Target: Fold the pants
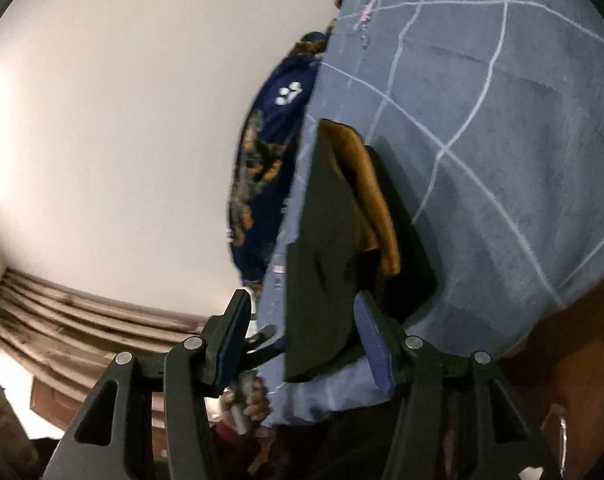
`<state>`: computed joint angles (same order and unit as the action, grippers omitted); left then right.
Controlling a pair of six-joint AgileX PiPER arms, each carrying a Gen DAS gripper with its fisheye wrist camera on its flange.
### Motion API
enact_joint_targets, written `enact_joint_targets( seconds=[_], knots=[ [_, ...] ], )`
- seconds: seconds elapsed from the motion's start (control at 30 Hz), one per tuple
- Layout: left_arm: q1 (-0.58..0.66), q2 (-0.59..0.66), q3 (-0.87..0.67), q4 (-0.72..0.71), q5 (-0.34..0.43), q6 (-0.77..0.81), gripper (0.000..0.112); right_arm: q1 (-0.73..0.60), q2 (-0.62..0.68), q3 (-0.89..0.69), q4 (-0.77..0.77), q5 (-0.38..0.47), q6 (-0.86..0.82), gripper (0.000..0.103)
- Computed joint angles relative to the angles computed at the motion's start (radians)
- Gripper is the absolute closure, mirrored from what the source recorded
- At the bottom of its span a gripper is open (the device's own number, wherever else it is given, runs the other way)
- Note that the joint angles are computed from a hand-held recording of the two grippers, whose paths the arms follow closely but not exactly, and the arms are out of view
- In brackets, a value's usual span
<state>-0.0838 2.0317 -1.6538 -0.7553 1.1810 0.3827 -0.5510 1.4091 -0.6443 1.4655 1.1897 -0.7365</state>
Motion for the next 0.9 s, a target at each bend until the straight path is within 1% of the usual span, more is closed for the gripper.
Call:
enact_joint_targets(
  seconds=[0.07,0.1,0.13,0.2,0.33,0.37,0.43,0.47,0.53,0.57,0.63,0.73,0.83,0.9],
  knots=[
    [-0.004,-0.003,0.004,0.003,-0.005,-0.002,0.025,0.022,0.03,-0.013,0.007,-0.022,0.003,0.051],
    [-0.005,-0.005,0.006,0.004,-0.008,-0.001,0.025,0.04,0.037,-0.028,-0.012,-0.059,0.029,0.051],
    [-0.005,-0.007,0.011,0.004,-0.011,0.0,0.025,0.047,0.046,-0.035,-0.016,-0.076,0.033,0.051],
    [-0.007,-0.009,0.016,0.004,-0.019,-0.002,0.025,0.049,0.071,-0.041,0.009,-0.067,0.013,0.051],
    [-0.016,-0.015,0.024,0.014,-0.032,-0.001,0.025,0.082,0.076,-0.082,-0.04,-0.123,0.063,0.051],
    [-0.017,-0.017,0.026,0.016,-0.033,0.0,0.025,0.091,0.076,-0.087,-0.048,-0.139,0.079,0.053],
    [-0.019,-0.016,0.025,0.018,-0.034,-0.005,0.025,0.113,0.079,-0.105,-0.083,-0.18,0.127,0.081],
    [-0.017,-0.015,0.022,0.018,-0.031,-0.008,0.025,0.124,0.081,-0.116,-0.108,-0.197,0.154,0.091],
    [-0.015,-0.011,0.013,0.021,-0.024,-0.02,0.025,0.141,0.068,-0.115,-0.117,-0.229,0.169,0.092],
    [-0.013,-0.008,0.008,0.024,-0.02,-0.023,0.025,0.142,0.052,-0.105,-0.097,-0.225,0.157,0.092],
    [-0.012,-0.009,0.004,0.029,-0.014,-0.033,0.025,0.135,0.005,-0.088,-0.056,-0.192,0.144,0.092],
    [-0.015,-0.01,0.008,0.032,-0.014,-0.031,0.025,0.112,-0.052,-0.05,-0.053,-0.156,0.157,0.092],
    [-0.023,-0.01,0.009,0.039,-0.025,-0.025,0.025,0.088,-0.04,0.018,-0.076,-0.158,0.154,0.093],
    [-0.029,-0.013,0.015,0.044,-0.035,-0.019,0.025,0.059,0.014,0.07,-0.027,-0.143,0.104,0.094]
  ],
)
